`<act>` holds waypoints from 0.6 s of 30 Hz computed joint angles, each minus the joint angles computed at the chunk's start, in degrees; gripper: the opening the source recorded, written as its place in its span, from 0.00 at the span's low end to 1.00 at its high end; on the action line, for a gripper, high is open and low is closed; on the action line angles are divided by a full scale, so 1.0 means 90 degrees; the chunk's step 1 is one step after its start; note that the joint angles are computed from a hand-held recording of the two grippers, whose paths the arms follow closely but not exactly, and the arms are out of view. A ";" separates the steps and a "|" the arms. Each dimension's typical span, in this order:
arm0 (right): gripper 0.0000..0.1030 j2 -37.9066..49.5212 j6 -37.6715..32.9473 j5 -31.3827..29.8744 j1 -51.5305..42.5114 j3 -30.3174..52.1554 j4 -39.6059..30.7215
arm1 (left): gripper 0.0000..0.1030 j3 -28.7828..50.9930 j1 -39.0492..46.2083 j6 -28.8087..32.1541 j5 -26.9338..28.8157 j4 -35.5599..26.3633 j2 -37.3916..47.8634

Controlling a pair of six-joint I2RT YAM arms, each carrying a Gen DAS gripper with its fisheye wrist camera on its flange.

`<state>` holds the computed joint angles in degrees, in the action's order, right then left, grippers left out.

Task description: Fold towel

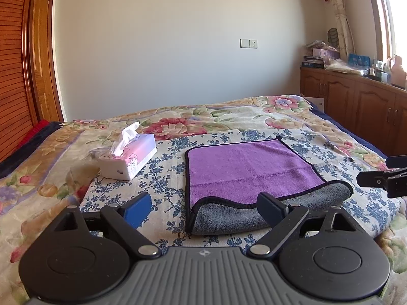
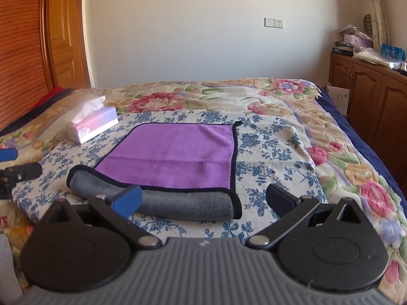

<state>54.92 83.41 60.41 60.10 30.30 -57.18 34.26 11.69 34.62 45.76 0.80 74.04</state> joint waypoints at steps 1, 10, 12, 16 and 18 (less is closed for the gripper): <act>1.00 -0.0092 -0.0213 -0.0037 -0.0082 -0.0051 0.0144 | 0.87 0.0042 -0.0034 -0.0030 -0.0025 0.0014 0.0063; 1.00 -0.0857 -0.2662 -0.0692 -0.1138 -0.0575 0.1831 | 0.82 0.0486 -0.0480 -0.0161 -0.0489 0.0114 0.0765; 1.00 -0.0978 -0.3111 -0.0892 -0.1417 -0.0691 0.2157 | 0.81 0.0598 -0.0574 -0.0155 -0.0601 0.0120 0.0935; 1.00 -0.1145 -0.3737 -0.1240 -0.1898 -0.0882 0.2647 | 0.77 0.0812 -0.0727 -0.0140 -0.0783 0.0094 0.1254; 1.00 -0.1225 -0.3957 -0.1385 -0.2090 -0.0963 0.2822 | 0.77 0.0891 -0.0801 -0.0130 -0.0852 0.0124 0.1397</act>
